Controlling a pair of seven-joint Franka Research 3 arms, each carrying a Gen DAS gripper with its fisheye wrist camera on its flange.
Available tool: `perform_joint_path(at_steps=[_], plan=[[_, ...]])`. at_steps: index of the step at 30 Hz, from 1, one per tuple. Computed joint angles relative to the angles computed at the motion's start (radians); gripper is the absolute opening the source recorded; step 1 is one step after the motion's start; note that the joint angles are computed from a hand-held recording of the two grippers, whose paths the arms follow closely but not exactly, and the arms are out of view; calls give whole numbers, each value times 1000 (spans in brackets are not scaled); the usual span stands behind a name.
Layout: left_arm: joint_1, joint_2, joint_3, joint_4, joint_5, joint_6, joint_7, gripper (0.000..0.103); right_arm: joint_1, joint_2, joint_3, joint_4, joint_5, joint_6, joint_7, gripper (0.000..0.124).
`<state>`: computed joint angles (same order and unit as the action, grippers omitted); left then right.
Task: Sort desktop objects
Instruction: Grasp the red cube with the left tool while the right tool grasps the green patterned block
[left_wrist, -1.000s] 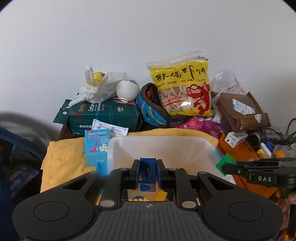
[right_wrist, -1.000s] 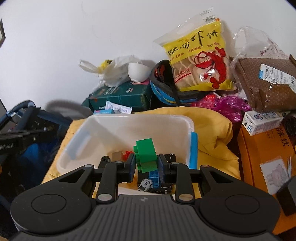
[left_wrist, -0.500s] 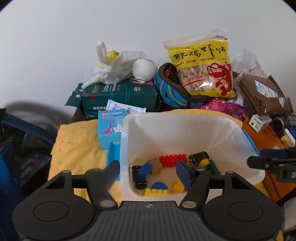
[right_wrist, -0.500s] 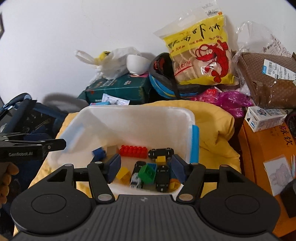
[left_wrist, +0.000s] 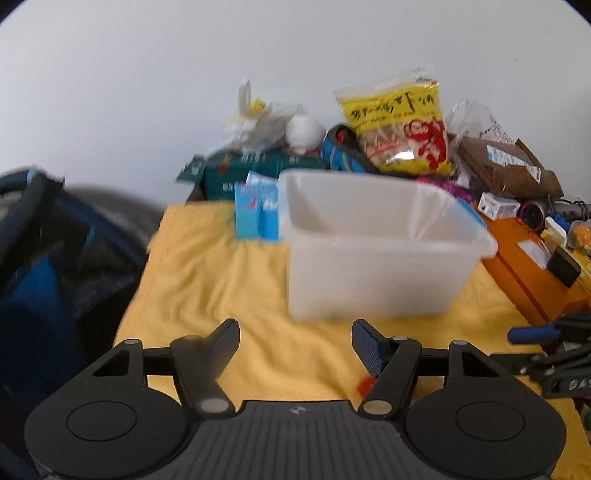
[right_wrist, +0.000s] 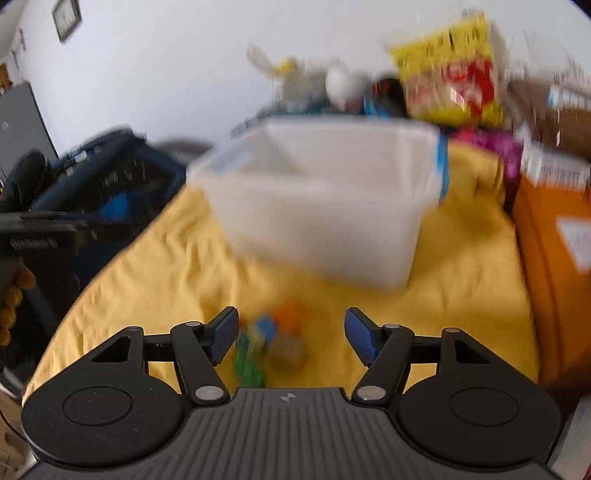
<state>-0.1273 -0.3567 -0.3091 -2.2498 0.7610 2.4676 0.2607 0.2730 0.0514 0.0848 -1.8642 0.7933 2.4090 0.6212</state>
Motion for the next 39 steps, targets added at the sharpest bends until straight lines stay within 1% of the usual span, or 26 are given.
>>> perform_joint_path(at_steps=[2, 4, 6, 8, 9, 10, 11, 12, 14, 16, 18, 19, 20, 21, 22, 23, 24, 25, 26, 27, 29, 30, 32, 37, 39], plan=[[-8, -18, 14, -42, -3, 48, 15, 71, 10, -21, 5, -44, -27, 33, 46, 67], [-12, -26, 38, -81, -17, 123, 59, 71, 20, -43, 8, -81, -30, 62, 88, 67], [-16, -27, 71, -111, -62, 196, 115, 71, 34, -66, 14, -122, -34, 106, 110, 67], [-17, -36, 88, -141, -115, 246, 158, 71, 51, -86, 23, -160, -94, 163, 177, 67], [-16, -41, 100, -163, -134, 295, 184, 71, 60, -93, 27, -174, -120, 184, 214, 67], [-22, -41, 115, -178, -162, 327, 227, 71, 67, -94, 26, -184, -121, 195, 218, 67], [-27, -42, 121, -184, -188, 329, 267, 71, 75, -91, 30, -189, -137, 205, 230, 66], [-18, -47, 111, -186, -202, 315, 283, 71, 81, -90, 31, -198, -155, 214, 232, 65], [1, -49, 90, -192, -221, 315, 281, 71, 88, -85, 31, -201, -185, 214, 240, 64], [26, -34, 68, -188, -210, 320, 286, 71, 94, -68, 28, -188, -157, 194, 183, 64], [56, -20, 35, -173, -178, 296, 264, 71, 95, -34, 27, -165, -129, 168, 100, 62], [64, -18, 19, -162, -173, 259, 239, 71, 94, -20, 29, -160, -130, 170, 77, 62], [72, -23, 4, -155, -165, 227, 200, 71, 89, -2, 28, -147, -137, 155, 67, 62], [81, -27, -9, -155, -152, 217, 146, 71, 83, 8, 28, -135, -121, 129, 51, 61], [79, -26, -11, -158, -144, 218, 119, 71, 73, 20, 29, -122, -89, 96, 11, 57], [71, -17, -12, -152, -141, 204, 113, 71, 68, 24, 31, -122, -73, 88, -22, 56], [62, -7, -12, -143, -133, 184, 117, 71, 67, 33, 34, -122, -77, 91, -47, 56], [55, 0, -14, -136, -124, 165, 115, 71, 67, 41, 36, -119, -85, 90, -60, 52], [47, 5, -13, -133, -118, 159, 108, 71, 65, 51, 37, -113, -88, 86, -65, 51], [35, 14, -5, -133, -121, 168, 107, 71, 62, 55, 42, -115, -62, 98, -84, 50], [14, 43, 12, -126, -121, 191, 140, 71, 59, 63, 46, -107, -41, 103, -99, 39], [10, 60, 12, -116, -110, 191, 155, 71, 60, 64, 48, -108, -43, 114, -107, 26], [6, 96, 14, -95, -93, 192, 159, 71, 51, 58, 46, -105, -25, 97, -104, 25], [-4, 205, 30, -29, -11, 263, 191, 71, 33, -21, 24, -162, 30, 112, -81, 25], [-15, 250, 41, 0, 17, 279, 235, 70, 29, -55, 11, -184, 28, 119, -46, 25]])
